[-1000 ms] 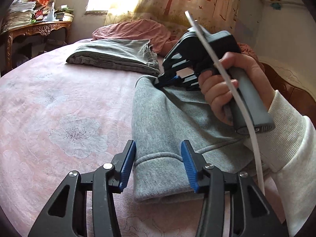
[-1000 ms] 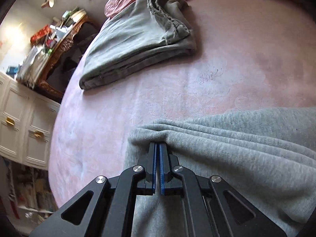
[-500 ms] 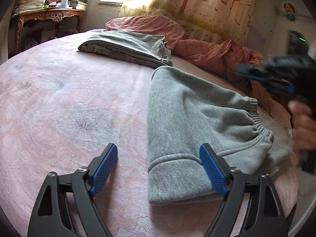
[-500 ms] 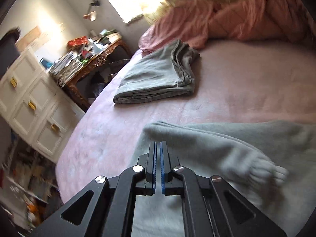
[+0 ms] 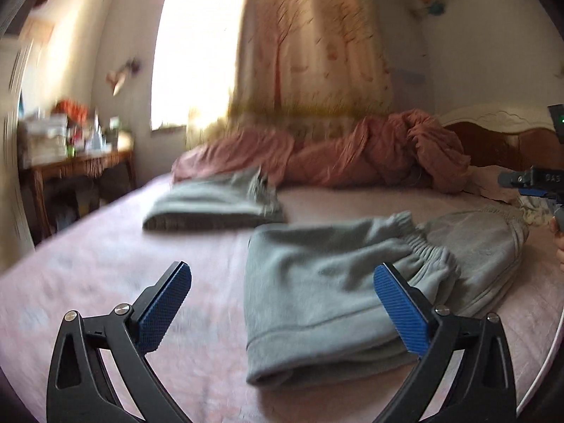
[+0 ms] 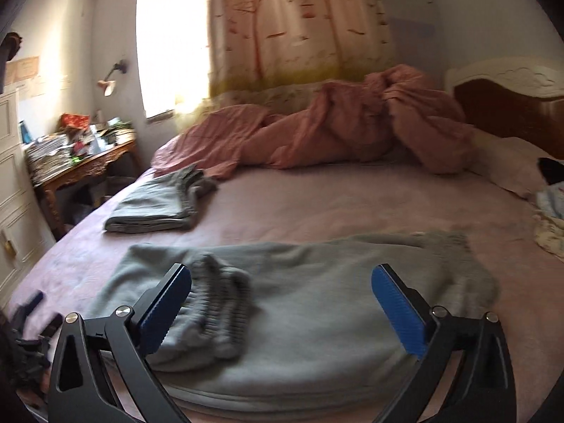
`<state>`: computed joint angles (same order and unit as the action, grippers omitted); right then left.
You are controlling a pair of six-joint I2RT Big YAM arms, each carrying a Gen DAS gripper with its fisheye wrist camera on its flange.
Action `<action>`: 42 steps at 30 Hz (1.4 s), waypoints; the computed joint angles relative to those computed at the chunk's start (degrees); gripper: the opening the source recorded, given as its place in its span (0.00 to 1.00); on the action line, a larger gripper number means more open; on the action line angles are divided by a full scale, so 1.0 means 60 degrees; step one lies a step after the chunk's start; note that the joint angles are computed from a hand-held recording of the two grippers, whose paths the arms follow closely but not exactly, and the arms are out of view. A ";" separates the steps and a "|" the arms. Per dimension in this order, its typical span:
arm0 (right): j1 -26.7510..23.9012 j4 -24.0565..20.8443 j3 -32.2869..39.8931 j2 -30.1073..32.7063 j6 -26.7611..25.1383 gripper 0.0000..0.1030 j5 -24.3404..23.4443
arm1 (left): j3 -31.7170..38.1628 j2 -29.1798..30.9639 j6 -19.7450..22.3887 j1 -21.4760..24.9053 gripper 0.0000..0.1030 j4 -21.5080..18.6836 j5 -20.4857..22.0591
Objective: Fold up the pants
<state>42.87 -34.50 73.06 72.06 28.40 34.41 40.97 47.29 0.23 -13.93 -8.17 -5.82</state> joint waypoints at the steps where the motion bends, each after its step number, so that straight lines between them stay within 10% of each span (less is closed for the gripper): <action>1: -0.0085 -0.0105 -0.0189 -0.0202 0.0083 0.99 0.0146 | 0.0064 -0.0008 0.0162 -0.0153 1.00 0.0098 -0.0076; 8: -0.0353 -0.0230 -0.1603 -0.1601 0.1320 0.99 0.0358 | 0.1046 0.0951 -0.0591 -0.0568 1.00 -0.0266 0.0566; 15: -0.1168 -0.0811 -0.2714 -0.2360 0.3258 0.99 -0.2115 | 0.1549 0.2531 -0.0349 -0.1235 1.00 0.0067 0.0172; 21: -0.2947 0.0253 -0.3912 -0.2469 0.4747 0.99 -0.5254 | 0.1916 0.3229 -0.0740 -0.1109 1.00 -0.0956 0.0450; 36: -0.4676 0.1521 -0.2824 -0.0337 0.4005 1.00 -0.5929 | 0.2035 0.3323 -0.1238 -0.1061 1.00 -0.1365 0.0643; 38: -0.4671 0.1392 -0.2639 -0.0147 0.3518 0.89 -0.5656 | 0.2113 0.3405 -0.1310 -0.0999 1.00 -0.1529 0.0785; 40: -0.4737 0.1545 -0.2627 -0.0055 0.3134 0.52 -0.5867 | 0.2192 0.3489 -0.1367 -0.0962 1.00 -0.1683 0.0868; 42: -0.4832 0.1979 -0.2818 -0.0221 0.3404 0.38 -0.6169 | 0.2189 0.3490 -0.1364 -0.0965 1.00 -0.1708 0.0860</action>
